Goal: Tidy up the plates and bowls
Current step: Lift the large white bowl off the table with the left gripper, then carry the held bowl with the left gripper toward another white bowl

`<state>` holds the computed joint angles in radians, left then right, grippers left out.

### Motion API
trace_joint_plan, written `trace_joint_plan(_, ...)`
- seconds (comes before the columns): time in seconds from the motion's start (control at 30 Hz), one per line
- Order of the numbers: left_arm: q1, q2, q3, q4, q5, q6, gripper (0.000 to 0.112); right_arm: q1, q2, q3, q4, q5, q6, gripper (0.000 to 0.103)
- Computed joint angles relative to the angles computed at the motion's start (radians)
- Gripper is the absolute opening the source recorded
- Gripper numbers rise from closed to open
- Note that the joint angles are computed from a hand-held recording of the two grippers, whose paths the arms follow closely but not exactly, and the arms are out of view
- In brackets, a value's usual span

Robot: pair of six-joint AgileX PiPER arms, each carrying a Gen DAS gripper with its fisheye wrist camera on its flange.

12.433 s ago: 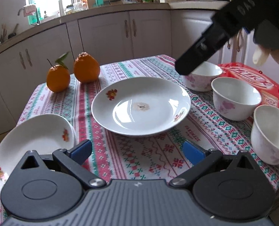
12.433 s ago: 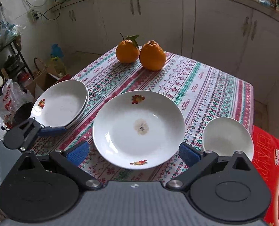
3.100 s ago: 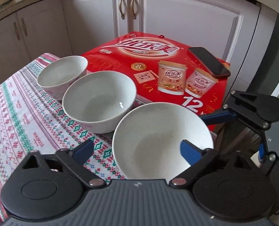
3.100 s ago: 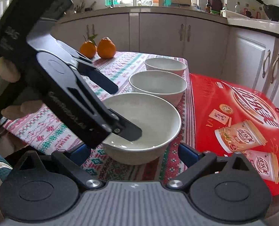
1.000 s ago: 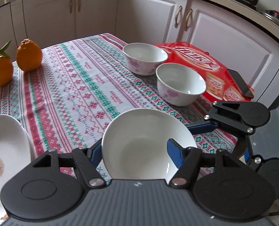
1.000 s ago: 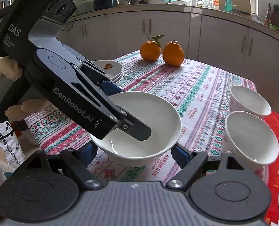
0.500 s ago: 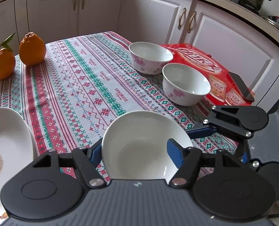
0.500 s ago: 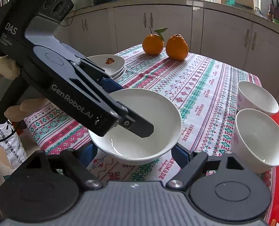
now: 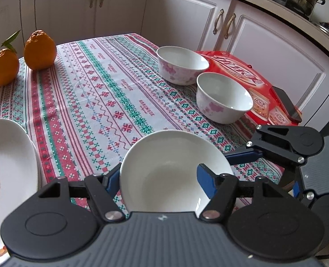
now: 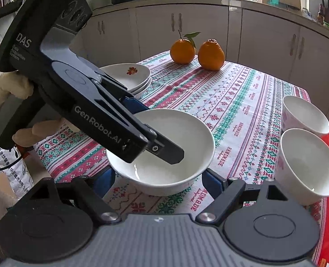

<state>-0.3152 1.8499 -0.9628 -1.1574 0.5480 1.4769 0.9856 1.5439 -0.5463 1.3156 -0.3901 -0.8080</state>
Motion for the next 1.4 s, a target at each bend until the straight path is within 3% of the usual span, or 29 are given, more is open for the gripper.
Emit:
trace_joint_plan(0.1,-0.002,-0.001,0.004,-0.010,-0.007,0.015,0.069,-0.001,0.001,0.004,-0.026,-0.003,0.032,0.089)
trace_joint_plan(0.17,-0.002,-0.004,0.006,-0.017,-0.010,0.029,0.075,-0.003,0.001,0.009,-0.046,-0.003,0.053,0.091)
trace_joint_plan(0.23,-0.011,-0.013,0.012,-0.014,-0.033,0.021,0.092,0.000,0.001,0.017,-0.071,-0.016,0.091,0.103)
trace_joint_plan(0.33,-0.011,-0.030,0.018,-0.007,-0.043,0.017,0.093,-0.020,-0.019,0.041,-0.171,0.002,0.201,0.103)
trace_joint_plan(0.6,-0.022,-0.130,0.055,-0.017,-0.079,0.048,0.093,0.053,-0.148,0.111,0.045,-0.066,0.009,0.103)
trace_joint_plan(0.83,-0.100,-0.140,0.032,0.002,-0.122,0.020,0.093,0.157,-0.292,0.189,0.301,-0.253,-0.136,0.103)
trace_joint_plan(1.0,-0.163,-0.099,-0.026,0.038,-0.143,-0.032,0.093,0.150,-0.346,0.236,0.399,-0.340,-0.192,0.103)
trace_joint_plan(1.2,-0.242,-0.011,-0.147,0.185,-0.143,-0.202,0.093,0.005,-0.363,0.309,0.328,-0.279,-0.179,0.103)
trace_joint_plan(1.4,-0.302,0.102,-0.299,0.325,-0.115,-0.370,0.093,-0.195,-0.328,0.357,0.044,-0.158,-0.014,0.103)
